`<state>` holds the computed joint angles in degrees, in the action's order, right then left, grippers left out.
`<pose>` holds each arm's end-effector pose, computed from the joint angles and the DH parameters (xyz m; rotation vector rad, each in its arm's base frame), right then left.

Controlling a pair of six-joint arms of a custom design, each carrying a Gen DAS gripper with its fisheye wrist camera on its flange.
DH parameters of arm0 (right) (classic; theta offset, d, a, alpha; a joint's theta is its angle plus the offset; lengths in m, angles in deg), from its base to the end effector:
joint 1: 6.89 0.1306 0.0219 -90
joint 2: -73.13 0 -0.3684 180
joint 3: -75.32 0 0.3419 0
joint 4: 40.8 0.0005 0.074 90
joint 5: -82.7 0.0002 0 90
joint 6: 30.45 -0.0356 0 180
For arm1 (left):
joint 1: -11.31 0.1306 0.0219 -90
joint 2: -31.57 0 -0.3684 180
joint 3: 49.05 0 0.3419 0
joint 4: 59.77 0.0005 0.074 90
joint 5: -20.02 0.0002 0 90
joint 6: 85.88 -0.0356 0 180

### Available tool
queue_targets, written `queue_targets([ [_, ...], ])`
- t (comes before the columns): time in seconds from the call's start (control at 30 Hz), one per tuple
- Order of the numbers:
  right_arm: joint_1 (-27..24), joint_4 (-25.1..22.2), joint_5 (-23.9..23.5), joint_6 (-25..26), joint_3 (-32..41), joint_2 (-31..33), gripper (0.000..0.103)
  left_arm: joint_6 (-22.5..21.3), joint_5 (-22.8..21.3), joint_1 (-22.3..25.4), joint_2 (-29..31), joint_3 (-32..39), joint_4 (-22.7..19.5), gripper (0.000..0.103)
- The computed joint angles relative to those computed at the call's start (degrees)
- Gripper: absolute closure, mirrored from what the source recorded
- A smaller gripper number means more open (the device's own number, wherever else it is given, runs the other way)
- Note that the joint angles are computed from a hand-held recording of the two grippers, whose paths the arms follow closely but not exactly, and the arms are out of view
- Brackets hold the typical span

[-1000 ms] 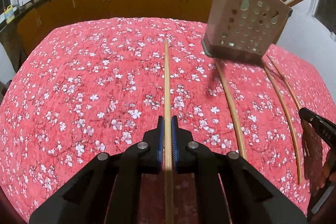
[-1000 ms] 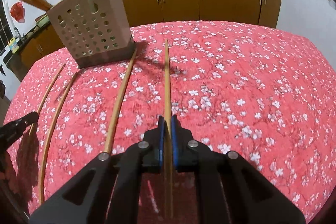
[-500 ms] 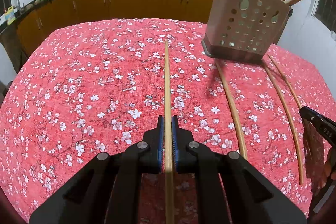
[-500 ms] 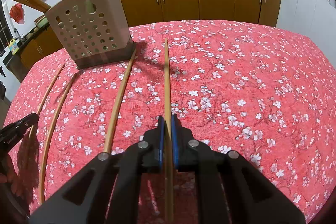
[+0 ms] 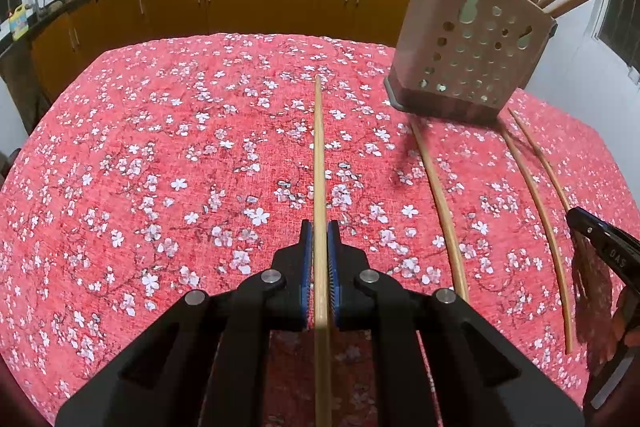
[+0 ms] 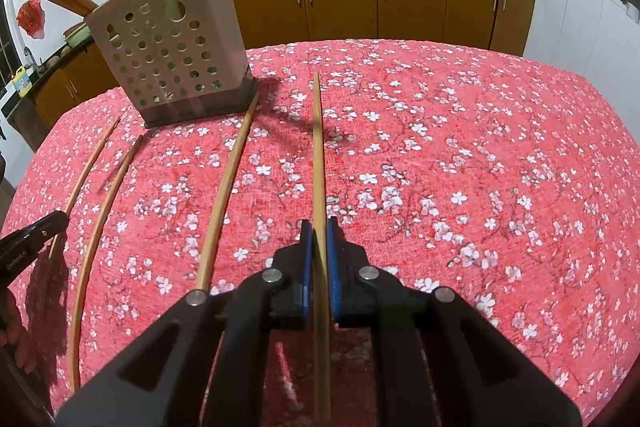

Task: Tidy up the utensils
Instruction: 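Grasp a wooden chopstick with the right tool while the left tool grasps another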

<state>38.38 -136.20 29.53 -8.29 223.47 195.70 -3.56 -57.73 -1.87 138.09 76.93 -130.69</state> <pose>0.4123 0.3852 0.4924 0.6137 2.3435 -0.0847 0.5012 -0.1256 0.5125 0.5368 2.4059 -0.3054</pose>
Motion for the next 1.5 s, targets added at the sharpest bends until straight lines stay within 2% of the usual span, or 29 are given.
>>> queue_targets([
  [0.4, -0.13, 1.28, -0.27, 0.23, -1.52, -0.90, 0.094, 0.15, 0.02, 0.12, 0.17, 0.24, -0.06, 0.094],
  [0.57, 0.82, -1.08, 0.43, -1.08, -0.47, -0.39, 0.094, -1.17, -0.43, 0.25, -2.55, -3.17, 0.54, 0.094],
  [0.7, 0.98, 1.20, 0.18, -1.52, -4.05, -2.52, 0.094, -0.82, 0.23, 0.67, -3.70, -4.57, 0.67, 0.094],
  [1.0, 1.51, -0.05, 0.42, -2.06, -3.84, -2.67, 0.093, 0.29, 1.39, 1.18, -3.83, -4.60, 0.42, 0.094],
  [1.27, 1.50, 0.06, 0.19, -1.96, -3.27, -2.37, 0.093, 0.55, 0.12, 0.44, -4.13, -4.95, 0.67, 0.094],
  [1.37, 2.19, -0.87, 0.36, -1.80, -2.77, -2.20, 0.093, -0.95, -1.67, -0.13, -5.76, -6.97, 1.24, 0.094],
  [1.5, 2.23, 1.08, -0.02, -1.66, -4.92, -3.54, 0.093, -1.12, -1.33, 0.10, -6.30, -7.58, 1.24, 0.094],
])
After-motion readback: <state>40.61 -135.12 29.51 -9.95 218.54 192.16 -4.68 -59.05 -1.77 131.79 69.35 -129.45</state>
